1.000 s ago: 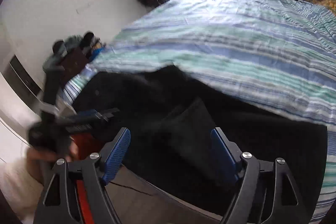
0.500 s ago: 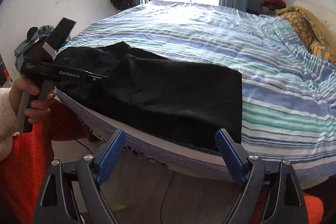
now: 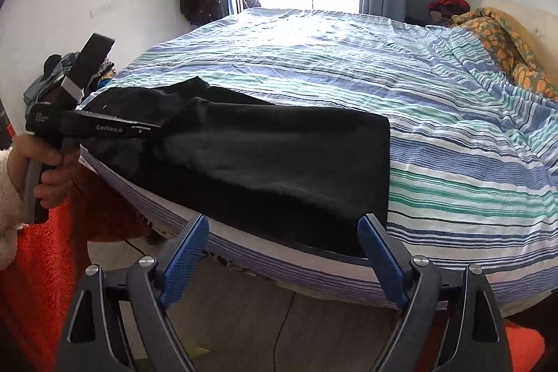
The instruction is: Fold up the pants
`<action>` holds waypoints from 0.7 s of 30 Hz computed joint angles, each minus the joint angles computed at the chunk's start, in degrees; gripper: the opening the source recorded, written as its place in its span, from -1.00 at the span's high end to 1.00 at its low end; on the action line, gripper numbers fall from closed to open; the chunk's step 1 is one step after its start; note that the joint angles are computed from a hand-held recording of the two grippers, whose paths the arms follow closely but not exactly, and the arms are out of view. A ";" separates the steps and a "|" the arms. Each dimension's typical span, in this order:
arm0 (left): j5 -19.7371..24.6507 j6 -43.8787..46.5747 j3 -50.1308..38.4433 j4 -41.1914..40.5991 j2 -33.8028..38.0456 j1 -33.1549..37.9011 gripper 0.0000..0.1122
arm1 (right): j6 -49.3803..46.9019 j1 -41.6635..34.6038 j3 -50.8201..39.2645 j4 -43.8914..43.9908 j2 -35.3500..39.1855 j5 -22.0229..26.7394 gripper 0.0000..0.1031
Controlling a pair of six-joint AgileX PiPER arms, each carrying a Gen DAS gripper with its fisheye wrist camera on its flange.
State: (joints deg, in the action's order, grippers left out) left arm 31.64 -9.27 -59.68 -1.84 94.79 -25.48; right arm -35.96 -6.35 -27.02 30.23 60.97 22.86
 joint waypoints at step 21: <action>-6.17 7.57 4.21 -8.45 -4.10 3.62 -0.34 | 5.75 -4.85 -34.20 -4.35 32.53 13.17 -0.68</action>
State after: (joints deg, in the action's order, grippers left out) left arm 25.47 -1.70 -55.47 -10.29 90.70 -21.86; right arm -30.20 -11.19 -61.22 25.88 93.50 36.03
